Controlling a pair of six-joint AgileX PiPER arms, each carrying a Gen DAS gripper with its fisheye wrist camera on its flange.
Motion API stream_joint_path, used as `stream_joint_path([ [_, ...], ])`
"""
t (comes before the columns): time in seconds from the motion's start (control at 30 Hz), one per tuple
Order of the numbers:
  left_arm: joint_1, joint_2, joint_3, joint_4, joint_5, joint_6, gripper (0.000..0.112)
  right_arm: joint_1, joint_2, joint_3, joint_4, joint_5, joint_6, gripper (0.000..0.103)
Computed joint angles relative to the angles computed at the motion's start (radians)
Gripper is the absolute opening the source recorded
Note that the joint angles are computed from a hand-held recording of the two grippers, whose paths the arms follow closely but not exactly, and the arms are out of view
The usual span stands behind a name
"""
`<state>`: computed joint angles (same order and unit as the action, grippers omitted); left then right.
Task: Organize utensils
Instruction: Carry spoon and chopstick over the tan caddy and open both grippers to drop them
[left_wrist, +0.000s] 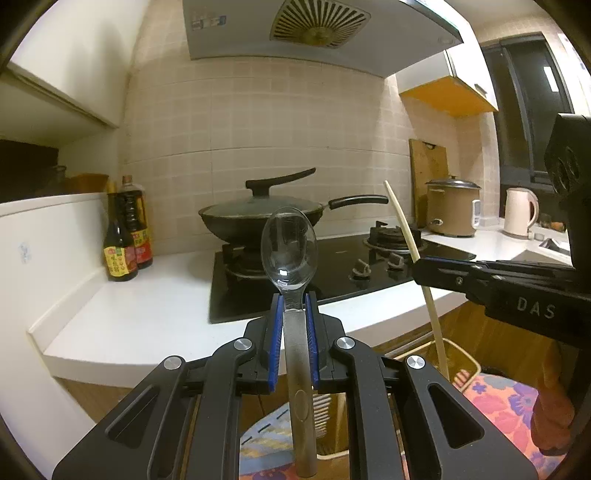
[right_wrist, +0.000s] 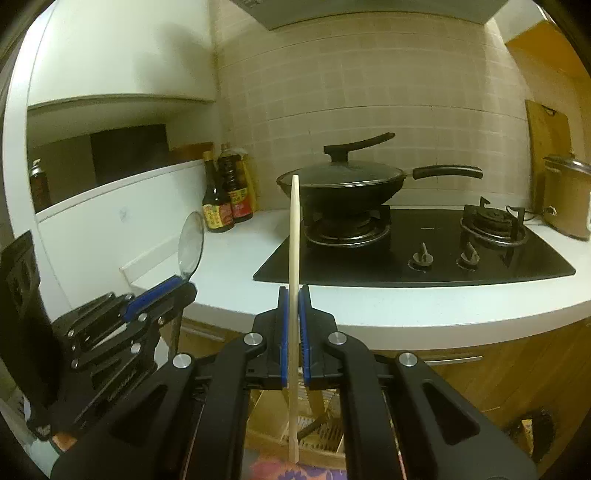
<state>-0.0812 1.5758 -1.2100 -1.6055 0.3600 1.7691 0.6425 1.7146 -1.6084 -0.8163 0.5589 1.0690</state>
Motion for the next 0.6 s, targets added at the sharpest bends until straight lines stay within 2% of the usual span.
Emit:
stream_joint_path([
  [0.17,-0.019,0.033,-0.011,-0.045,-0.019,0.055,0.010,-0.022,0.015,0.022,-0.089,-0.038,0.103,0.003],
  [0.23,-0.016,0.046,-0.022,-0.037,-0.004,0.033,0.010,-0.026,0.022,0.026,-0.131,-0.042,0.142,0.003],
  [0.27,-0.008,0.060,-0.039,-0.012,0.020,-0.008,0.010,-0.027,0.025,0.029,-0.158,-0.044,0.168,0.003],
  [0.4,0.070,0.146,-0.147,0.078,0.223,-0.220,0.010,-0.028,0.040,0.046,-0.251,-0.055,0.277,0.003],
  [0.47,0.077,0.181,-0.184,0.096,0.249,-0.264,0.010,-0.026,0.050,0.051,-0.274,-0.058,0.304,0.003],
  [0.6,0.078,0.219,-0.167,-0.024,0.273,-0.152,0.010,-0.013,0.064,0.078,-0.375,-0.051,0.405,0.003],
])
